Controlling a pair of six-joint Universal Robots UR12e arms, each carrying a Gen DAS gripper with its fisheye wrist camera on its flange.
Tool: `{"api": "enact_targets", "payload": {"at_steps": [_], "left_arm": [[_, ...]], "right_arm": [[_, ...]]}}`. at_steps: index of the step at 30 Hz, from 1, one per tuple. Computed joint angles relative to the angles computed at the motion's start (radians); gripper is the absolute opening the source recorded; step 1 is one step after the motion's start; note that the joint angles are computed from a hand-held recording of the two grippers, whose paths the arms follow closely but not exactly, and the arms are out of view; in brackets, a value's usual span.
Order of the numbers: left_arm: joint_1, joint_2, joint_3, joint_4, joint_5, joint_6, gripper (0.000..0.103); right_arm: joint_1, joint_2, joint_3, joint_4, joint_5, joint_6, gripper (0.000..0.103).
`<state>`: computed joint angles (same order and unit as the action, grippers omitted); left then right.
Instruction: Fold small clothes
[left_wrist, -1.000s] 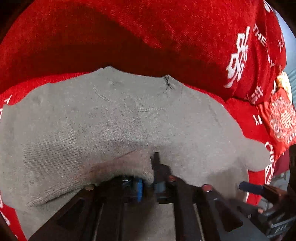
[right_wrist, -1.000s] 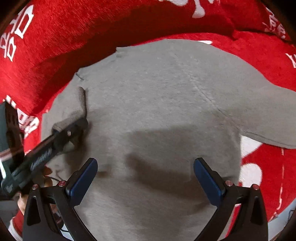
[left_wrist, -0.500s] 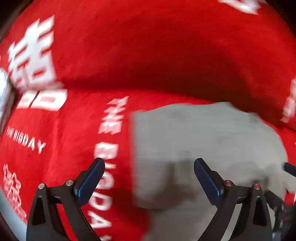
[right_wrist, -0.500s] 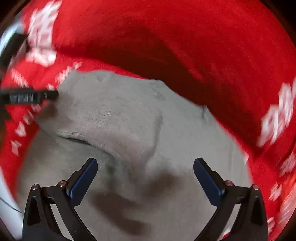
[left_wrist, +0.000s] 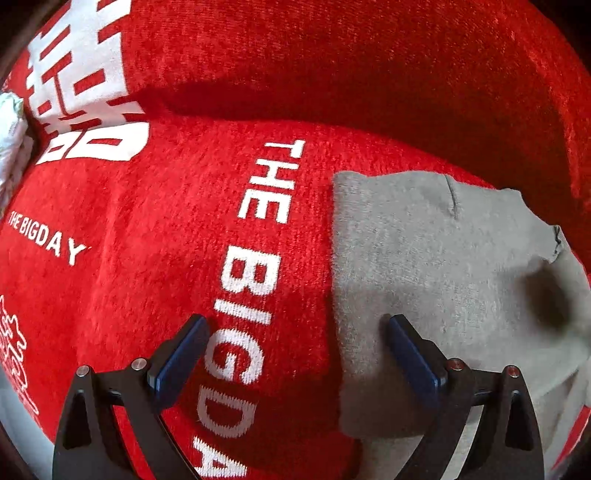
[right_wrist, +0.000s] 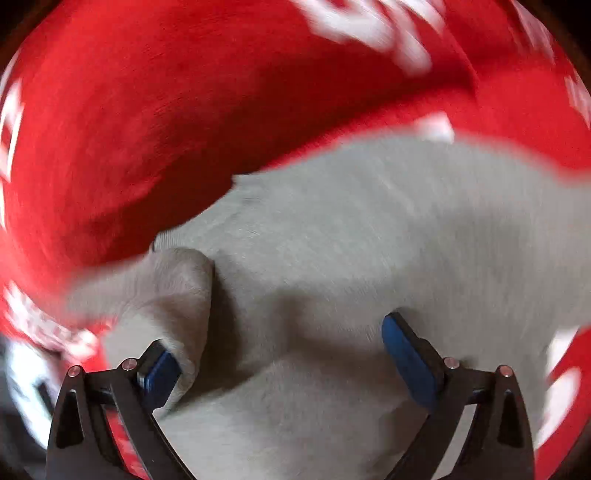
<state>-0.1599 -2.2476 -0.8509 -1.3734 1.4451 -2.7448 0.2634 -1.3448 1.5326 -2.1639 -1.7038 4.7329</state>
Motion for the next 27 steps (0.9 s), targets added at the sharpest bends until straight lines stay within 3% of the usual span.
{"api": "enact_targets", "payload": {"at_steps": [3, 7, 12, 13, 14, 15, 16, 17, 18, 19, 20, 24, 27], "left_arm": [[-0.004, -0.009, 0.021, -0.03, 0.0, 0.019, 0.097], [-0.001, -0.053, 0.114, -0.103, -0.043, 0.005, 0.097], [-0.013, -0.122, 0.24, -0.212, -0.046, 0.007, 0.097], [-0.016, -0.128, 0.248, -0.224, -0.045, 0.016, 0.094], [-0.018, -0.13, 0.253, -0.236, -0.053, 0.025, 0.078], [-0.02, -0.13, 0.255, -0.242, -0.06, 0.036, 0.073], [-0.02, -0.125, 0.249, -0.236, -0.068, 0.044, 0.056], [-0.016, -0.13, 0.265, -0.269, -0.118, 0.074, 0.02], [-0.016, -0.135, 0.28, -0.291, -0.137, 0.09, 0.013], [-0.017, -0.133, 0.279, -0.284, -0.134, 0.097, 0.012], [-0.015, -0.137, 0.291, -0.296, -0.149, 0.12, 0.01], [-0.001, -0.168, 0.355, -0.364, -0.182, 0.169, 0.01], [0.006, -0.203, 0.415, -0.401, -0.179, 0.192, 0.01]], "right_arm": [[0.007, -0.031, 0.058, -0.111, -0.023, 0.071, 0.1], [-0.003, -0.052, 0.124, -0.256, 0.006, 0.14, 0.1], [-0.013, -0.058, 0.14, -0.275, 0.014, 0.157, 0.1], [-0.013, -0.056, 0.135, -0.266, 0.018, 0.155, 0.1], [-0.014, -0.056, 0.133, -0.256, 0.02, 0.154, 0.1], [-0.017, -0.053, 0.129, -0.247, 0.024, 0.154, 0.099], [-0.012, -0.042, 0.111, -0.225, 0.024, 0.165, 0.093], [-0.012, -0.034, 0.098, -0.199, 0.026, 0.172, 0.072], [-0.015, -0.033, 0.095, -0.189, 0.033, 0.171, 0.054], [-0.022, -0.033, 0.104, -0.205, 0.058, 0.168, 0.008], [-0.032, -0.033, 0.115, -0.229, 0.087, 0.175, 0.008], [-0.021, -0.033, 0.115, -0.252, 0.078, 0.159, 0.007], [-0.004, -0.034, 0.101, -0.171, 0.095, 0.147, 0.008]]}}
